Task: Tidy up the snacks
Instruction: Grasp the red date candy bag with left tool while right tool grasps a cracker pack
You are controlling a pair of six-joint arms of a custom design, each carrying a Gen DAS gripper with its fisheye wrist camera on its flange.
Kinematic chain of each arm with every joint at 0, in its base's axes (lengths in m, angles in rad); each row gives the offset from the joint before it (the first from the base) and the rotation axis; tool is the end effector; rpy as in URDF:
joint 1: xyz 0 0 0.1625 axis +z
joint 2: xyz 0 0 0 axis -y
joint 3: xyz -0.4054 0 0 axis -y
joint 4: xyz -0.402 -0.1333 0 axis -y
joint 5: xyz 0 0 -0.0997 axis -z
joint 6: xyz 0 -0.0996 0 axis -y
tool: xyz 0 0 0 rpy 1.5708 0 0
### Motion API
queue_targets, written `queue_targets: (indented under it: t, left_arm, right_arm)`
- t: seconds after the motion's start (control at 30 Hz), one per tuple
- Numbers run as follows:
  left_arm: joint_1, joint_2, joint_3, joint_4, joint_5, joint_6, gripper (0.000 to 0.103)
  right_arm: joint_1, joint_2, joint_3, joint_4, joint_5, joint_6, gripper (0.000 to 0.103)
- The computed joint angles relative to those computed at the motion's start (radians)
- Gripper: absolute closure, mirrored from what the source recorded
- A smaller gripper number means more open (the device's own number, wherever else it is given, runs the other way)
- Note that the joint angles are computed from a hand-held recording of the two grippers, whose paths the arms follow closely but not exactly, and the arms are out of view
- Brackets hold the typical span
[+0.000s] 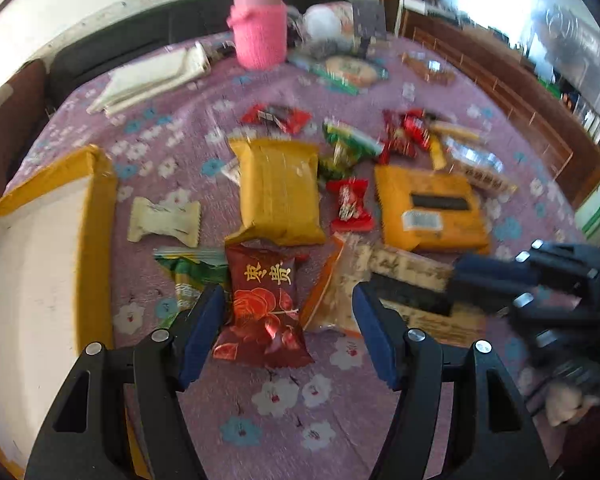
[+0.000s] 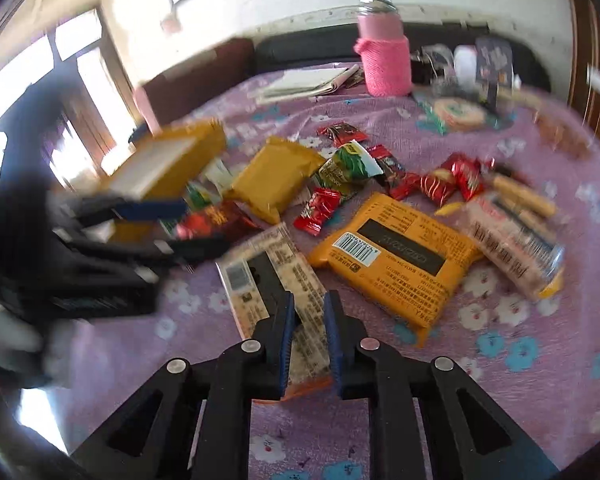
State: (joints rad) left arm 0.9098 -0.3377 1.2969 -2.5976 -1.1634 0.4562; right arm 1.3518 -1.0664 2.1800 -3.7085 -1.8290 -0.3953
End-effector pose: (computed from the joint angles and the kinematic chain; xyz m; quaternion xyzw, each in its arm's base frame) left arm -0.3050 -0.6736 -0.1168 0.5129 0.8336 -0.0536 0.1977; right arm -0.0050 -0.5188 0.1918 0.0133 -0.8667 0.4292 0.2539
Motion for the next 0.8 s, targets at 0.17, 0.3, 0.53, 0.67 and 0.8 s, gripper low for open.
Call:
queue_targets:
  t: [0.17, 0.3, 0.53, 0.67, 0.8]
  left_arm:
    - [0.000, 0.007, -0.023, 0.036, -0.021, -0.004, 0.076]
    - [0.006, -0.004, -0.012, 0.039, -0.040, -0.006, 0.076]
    - [-0.003, 0.033, -0.031, 0.023, -0.002, 0.005, 0.071]
    - [0.010, 0.019, -0.017, 0.031, -0.014, -0.028, 0.078]
    - [0.022, -0.061, 0.069, -0.022, -0.081, -0.057, 0.078]
  right_arm:
    - [-0.028, -0.022, 0.020, -0.016, 0.086, 0.005, 0.038]
    - [-0.022, -0.019, 0.018, 0.008, 0.096, -0.022, 0.038]
    - [0.053, 0.087, -0.042, -0.074, -0.080, -0.161, 0.032]
    - [0.062, 0.080, -0.045, -0.046, -0.094, -0.179, 0.031]
    - [0.119, 0.128, -0.114, 0.011, -0.261, -0.300, 0.025]
